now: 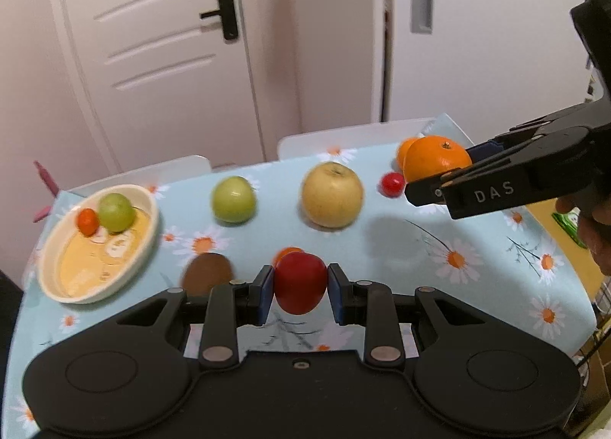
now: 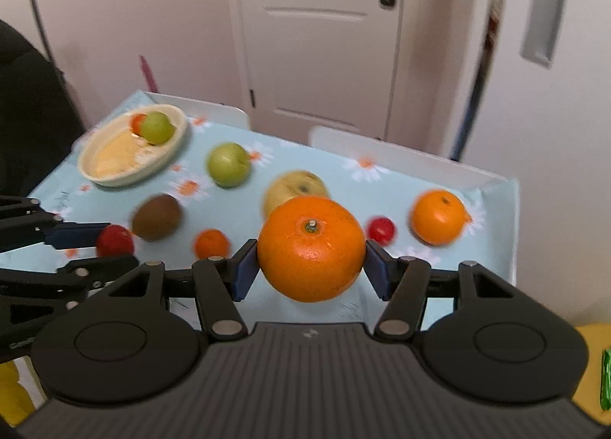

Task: Organize fruits
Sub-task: 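Carry the tomato and orange over the cream bowl with both tools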

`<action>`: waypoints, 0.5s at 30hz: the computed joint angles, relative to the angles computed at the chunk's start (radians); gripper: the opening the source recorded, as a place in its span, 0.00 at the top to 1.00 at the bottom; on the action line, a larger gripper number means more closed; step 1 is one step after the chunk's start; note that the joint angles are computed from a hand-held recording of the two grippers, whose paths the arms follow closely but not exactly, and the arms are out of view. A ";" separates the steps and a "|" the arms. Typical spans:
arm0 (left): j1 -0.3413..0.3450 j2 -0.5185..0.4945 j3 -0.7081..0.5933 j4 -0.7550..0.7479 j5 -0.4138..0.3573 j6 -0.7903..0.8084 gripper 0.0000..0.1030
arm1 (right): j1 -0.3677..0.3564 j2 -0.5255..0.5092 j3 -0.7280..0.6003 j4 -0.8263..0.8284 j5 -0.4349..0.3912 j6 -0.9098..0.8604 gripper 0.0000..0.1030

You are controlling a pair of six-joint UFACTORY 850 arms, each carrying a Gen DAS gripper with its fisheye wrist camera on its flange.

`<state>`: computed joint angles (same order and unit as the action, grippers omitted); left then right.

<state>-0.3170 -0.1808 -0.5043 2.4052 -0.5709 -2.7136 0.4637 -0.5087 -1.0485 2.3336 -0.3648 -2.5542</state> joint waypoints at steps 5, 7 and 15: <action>0.044 0.083 0.052 -0.037 0.004 0.024 0.68 | 0.053 0.035 -0.005 -0.021 0.005 0.035 0.29; 0.066 0.119 0.072 -0.053 0.005 0.048 0.68 | 0.077 0.038 -0.016 -0.027 0.013 0.053 0.28; 0.220 0.227 0.122 0.023 0.038 0.073 0.68 | 0.175 0.014 -0.085 -0.004 0.055 0.092 0.29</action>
